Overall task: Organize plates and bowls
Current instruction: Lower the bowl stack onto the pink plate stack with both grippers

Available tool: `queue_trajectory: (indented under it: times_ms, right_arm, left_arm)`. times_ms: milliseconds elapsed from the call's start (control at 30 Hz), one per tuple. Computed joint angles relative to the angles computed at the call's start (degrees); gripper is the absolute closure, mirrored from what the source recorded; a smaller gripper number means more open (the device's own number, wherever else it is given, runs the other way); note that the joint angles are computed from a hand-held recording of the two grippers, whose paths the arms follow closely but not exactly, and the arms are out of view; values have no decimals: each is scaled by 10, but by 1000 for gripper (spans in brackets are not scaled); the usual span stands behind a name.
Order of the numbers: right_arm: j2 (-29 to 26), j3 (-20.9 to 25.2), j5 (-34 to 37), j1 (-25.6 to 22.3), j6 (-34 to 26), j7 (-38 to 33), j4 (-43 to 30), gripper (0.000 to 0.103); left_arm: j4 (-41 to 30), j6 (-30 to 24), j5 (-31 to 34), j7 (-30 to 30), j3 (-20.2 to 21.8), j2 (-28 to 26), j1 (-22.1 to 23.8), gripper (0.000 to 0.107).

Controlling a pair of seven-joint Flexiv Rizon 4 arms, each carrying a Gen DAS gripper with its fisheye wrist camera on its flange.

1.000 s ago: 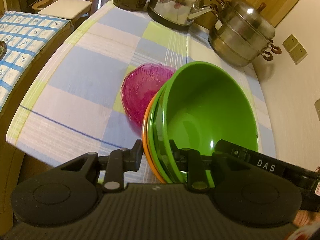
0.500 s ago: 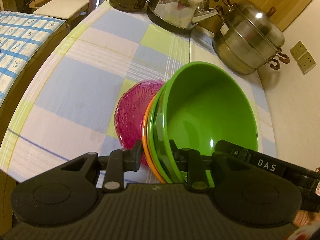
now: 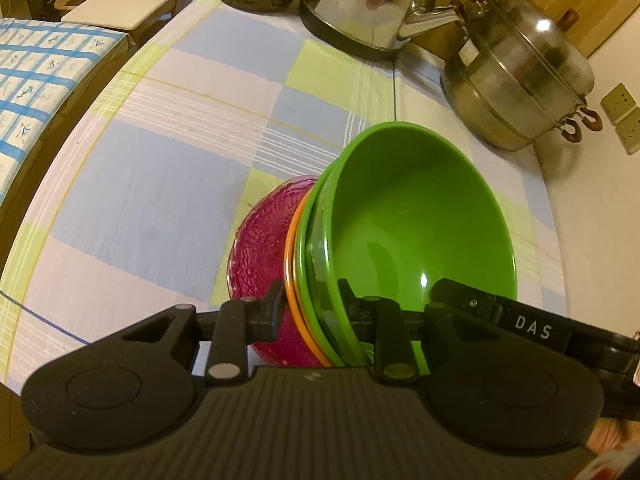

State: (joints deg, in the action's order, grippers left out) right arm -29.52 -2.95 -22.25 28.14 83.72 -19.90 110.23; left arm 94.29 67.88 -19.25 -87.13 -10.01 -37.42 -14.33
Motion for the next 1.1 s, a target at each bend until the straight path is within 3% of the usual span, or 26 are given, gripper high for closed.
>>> queue_trajectory:
  times_ms: [400, 1100]
  right_arm:
    - [-32, 36, 29, -25, -29, -33, -42, 81]
    - [-45, 37, 48, -25, -33, -45, -53, 81]
  left_arm:
    - [-21, -12, 0, -1, 2, -26, 4, 84]
    - [-35, -10, 3, -2, 0, -43, 4, 83]
